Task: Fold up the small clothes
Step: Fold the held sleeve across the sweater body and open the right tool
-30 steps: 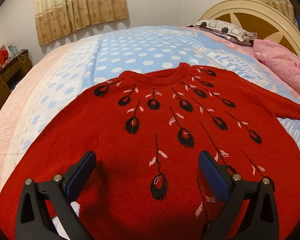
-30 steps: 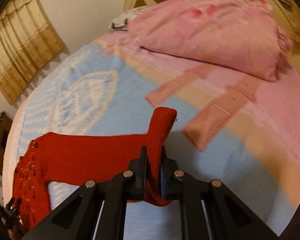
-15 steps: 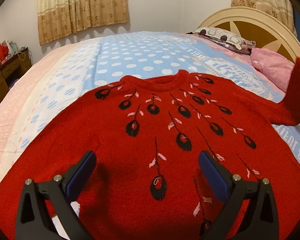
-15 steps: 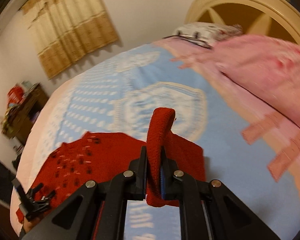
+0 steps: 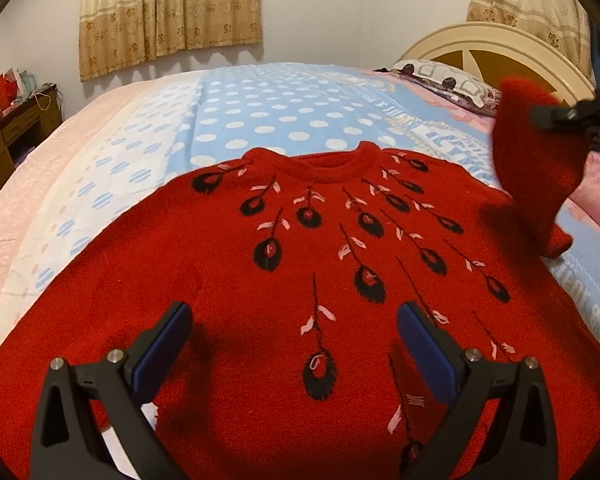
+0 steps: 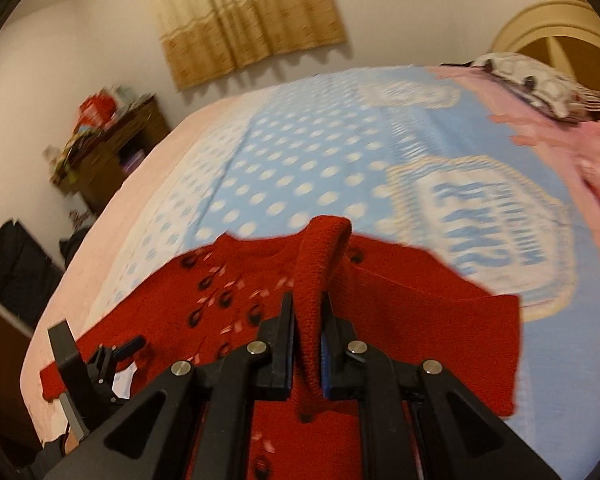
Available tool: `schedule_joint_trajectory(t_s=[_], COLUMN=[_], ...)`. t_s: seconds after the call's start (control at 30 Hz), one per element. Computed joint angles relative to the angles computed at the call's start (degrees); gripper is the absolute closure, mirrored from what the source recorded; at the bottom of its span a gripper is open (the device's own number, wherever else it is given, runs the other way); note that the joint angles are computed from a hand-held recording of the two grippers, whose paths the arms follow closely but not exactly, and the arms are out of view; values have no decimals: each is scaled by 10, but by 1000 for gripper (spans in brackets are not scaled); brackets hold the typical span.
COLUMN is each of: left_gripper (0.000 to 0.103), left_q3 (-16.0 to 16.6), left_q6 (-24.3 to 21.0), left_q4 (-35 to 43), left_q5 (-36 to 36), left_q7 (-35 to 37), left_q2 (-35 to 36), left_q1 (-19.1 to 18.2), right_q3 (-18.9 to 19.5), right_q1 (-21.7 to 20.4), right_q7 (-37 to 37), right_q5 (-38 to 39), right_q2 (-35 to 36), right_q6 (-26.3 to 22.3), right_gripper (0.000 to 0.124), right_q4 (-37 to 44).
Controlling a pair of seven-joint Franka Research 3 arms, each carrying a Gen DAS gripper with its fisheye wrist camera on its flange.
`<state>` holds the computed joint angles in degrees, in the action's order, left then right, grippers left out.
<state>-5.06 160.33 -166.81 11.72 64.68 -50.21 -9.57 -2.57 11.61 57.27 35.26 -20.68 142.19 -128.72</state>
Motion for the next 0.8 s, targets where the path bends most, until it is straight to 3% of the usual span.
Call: schedule_joint_trajectory(t_s=[0.13,0.23,0.3,0.33,0.37,0.43,0.53,0.77,0.8], left_gripper=[0,0,0,0,0,0,0,1,6], left_q3=[-3,-2,3,5,5,13,25,9,5], left_q6=[-5,-22,-38,-50,-60,-83,-106,-64,-59], left_q4=[2,6,5,5,6,11,31,95,104], left_q5=[1,2,3,3,3,0,-19,-44,-45], left_q7=[-1,2,11,16,21,40,65,92,94], left_q2=[-3,-12,-29,-36,-41,-50,-42,58,75], left_q1=[2,2,-2,-3,-4,-14,-37,-71,-71], right_q3=[17,12,14,13,9,2,21,6,4], right_q1=[23,38,39,41,43,44,21,8,8], right_q7=[-9,-17,-27,-40,-60,-93,-82,-56,-55], right_q5=[13,41,46,52,59,77,24,-8,-12], right_q2=[12,36,40,36,28,5,-41,-111,-118], right_q6=[18,-4,-11,-11,-17,-25,10,106,113], right_gripper=[115,113,85,43,31,31,31,31,31], right_q4=[-26,-29,-36,-41,-49,-68,-111,-201,-211])
